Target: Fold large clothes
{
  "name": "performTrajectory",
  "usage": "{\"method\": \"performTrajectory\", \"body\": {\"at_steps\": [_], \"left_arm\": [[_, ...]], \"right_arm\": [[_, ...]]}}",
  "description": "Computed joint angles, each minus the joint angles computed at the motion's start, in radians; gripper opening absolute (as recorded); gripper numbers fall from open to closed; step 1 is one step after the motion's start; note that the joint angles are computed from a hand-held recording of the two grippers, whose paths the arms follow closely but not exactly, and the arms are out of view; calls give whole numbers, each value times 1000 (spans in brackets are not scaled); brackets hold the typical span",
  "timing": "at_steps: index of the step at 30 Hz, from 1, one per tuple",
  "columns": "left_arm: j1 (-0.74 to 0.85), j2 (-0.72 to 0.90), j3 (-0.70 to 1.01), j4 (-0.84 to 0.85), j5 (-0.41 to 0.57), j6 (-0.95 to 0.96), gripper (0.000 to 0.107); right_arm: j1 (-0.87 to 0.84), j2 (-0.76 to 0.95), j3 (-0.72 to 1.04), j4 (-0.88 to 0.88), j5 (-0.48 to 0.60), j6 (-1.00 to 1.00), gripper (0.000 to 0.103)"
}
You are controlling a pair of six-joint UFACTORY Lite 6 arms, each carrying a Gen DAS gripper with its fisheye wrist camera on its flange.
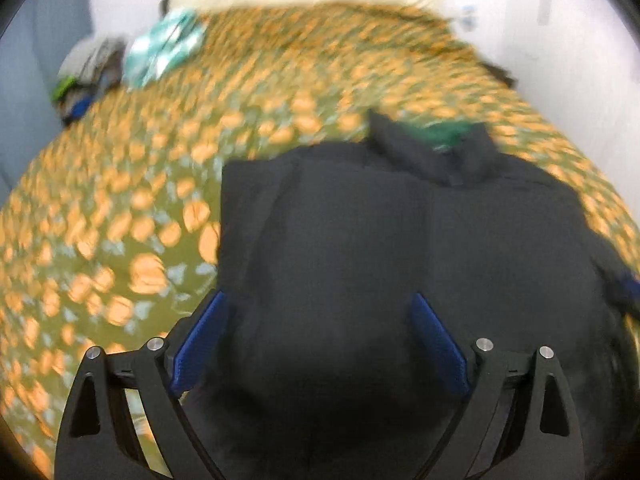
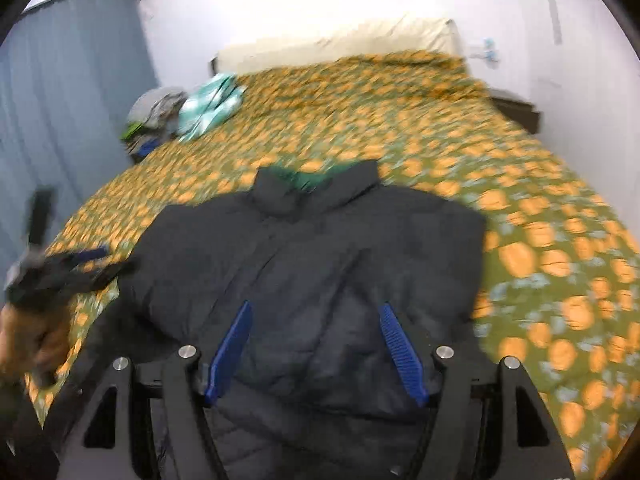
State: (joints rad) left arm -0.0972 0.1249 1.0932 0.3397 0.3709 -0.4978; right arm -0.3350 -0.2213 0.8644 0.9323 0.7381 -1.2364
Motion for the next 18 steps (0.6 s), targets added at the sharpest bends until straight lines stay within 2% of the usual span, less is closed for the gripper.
{"method": "performTrajectory", "body": {"at_steps": [2, 4, 8, 10, 12, 14, 16, 18], "left_arm": [[29, 162, 90, -133, 30, 103, 97], [57, 216, 81, -244, -14, 207, 101], [63, 173, 22, -260, -47, 262, 101], [66, 114, -4, -266, -18, 301, 96], [93, 36, -24, -372, -6, 417, 93], [137, -41, -44, -553, -26, 588, 94], [157, -25, 5, -627, -27, 648, 95], [156, 61, 89, -597, -26, 611, 96]], "right_arm": [[50, 137, 24, -72, -50, 76, 68], [58, 195, 18, -70, -73, 80, 69], [42, 183, -19, 1, -79, 5, 69], [20, 193, -16, 16, -59, -19, 69], [17, 197, -12, 19, -53, -17, 69], [7, 201, -13, 24, -50, -28, 69], [19, 201, -19, 29, -72, -31, 69], [37, 189, -42, 46, -101, -40, 69]]}}
